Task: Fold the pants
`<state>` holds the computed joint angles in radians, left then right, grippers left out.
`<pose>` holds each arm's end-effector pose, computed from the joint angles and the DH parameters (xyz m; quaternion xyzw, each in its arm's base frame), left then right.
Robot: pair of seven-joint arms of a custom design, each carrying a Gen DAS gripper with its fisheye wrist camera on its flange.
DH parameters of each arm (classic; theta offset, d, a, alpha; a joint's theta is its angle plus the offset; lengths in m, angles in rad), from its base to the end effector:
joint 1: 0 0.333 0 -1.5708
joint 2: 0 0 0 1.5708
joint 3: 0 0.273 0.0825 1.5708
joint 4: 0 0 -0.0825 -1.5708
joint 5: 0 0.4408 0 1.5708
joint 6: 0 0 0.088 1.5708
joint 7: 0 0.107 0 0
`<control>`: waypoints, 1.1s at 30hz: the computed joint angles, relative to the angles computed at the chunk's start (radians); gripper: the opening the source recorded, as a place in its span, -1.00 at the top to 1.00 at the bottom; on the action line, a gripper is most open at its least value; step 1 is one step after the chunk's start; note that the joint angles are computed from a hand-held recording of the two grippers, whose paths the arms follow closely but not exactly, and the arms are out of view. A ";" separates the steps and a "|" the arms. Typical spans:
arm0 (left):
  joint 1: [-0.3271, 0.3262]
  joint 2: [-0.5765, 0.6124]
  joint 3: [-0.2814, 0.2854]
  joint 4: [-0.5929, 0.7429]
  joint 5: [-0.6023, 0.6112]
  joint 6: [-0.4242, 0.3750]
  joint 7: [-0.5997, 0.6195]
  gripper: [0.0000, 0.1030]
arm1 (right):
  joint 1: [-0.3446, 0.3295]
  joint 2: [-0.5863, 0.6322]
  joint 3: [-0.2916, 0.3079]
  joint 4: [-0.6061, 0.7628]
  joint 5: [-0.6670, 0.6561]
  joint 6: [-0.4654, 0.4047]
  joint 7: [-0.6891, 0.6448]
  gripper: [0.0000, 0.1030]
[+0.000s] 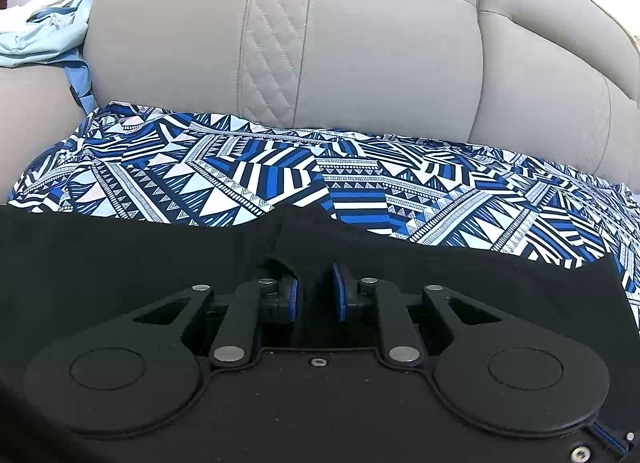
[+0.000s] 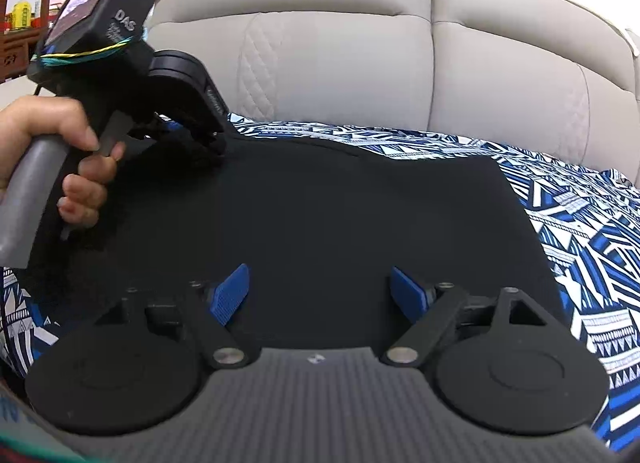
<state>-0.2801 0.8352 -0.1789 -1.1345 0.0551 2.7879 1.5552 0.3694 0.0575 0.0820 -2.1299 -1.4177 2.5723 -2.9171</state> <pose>0.7682 -0.3248 0.3577 -0.5166 0.7550 -0.3593 0.1845 0.5500 0.2846 0.3359 -0.5521 0.6881 -0.3737 0.2865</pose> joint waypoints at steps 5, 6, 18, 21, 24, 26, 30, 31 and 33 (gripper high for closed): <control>-0.001 0.021 -0.001 0.025 0.006 0.002 0.017 0.67 | 0.004 0.020 -0.002 0.020 -0.026 0.002 0.011 -0.63; 0.000 0.019 -0.003 0.024 0.005 -0.001 0.021 0.67 | 0.007 0.022 -0.002 0.022 -0.028 0.000 0.013 -0.64; 0.139 -0.297 -0.080 -0.414 -0.088 0.185 0.087 -0.20 | -0.021 -0.137 0.031 -0.116 -0.059 -0.017 0.149 -0.72; 0.173 -0.394 -0.078 -0.553 -0.124 0.257 0.082 -0.67 | -0.029 -0.172 0.054 -0.151 -0.041 -0.051 0.140 -0.78; 0.167 -0.475 -0.022 -0.666 -0.122 0.322 0.030 -0.83 | -0.034 -0.168 0.066 -0.150 0.002 -0.065 0.110 -0.80; 0.153 -0.511 0.027 -0.719 -0.107 0.353 -0.026 -0.90 | -0.031 -0.164 0.074 -0.150 0.016 -0.070 0.114 -0.85; 0.124 -0.542 0.127 -0.773 -0.071 0.360 -0.152 -0.94 | -0.025 -0.102 0.073 -0.093 -0.021 -0.032 0.131 -0.97; 0.128 -0.543 0.138 -0.779 -0.062 0.359 -0.177 -0.95 | -0.020 -0.081 0.070 -0.071 -0.037 -0.021 0.125 -0.98; 0.162 -0.544 0.128 -0.796 -0.060 0.373 -0.201 -0.99 | -0.004 -0.026 0.064 -0.011 -0.063 -0.020 0.098 -1.00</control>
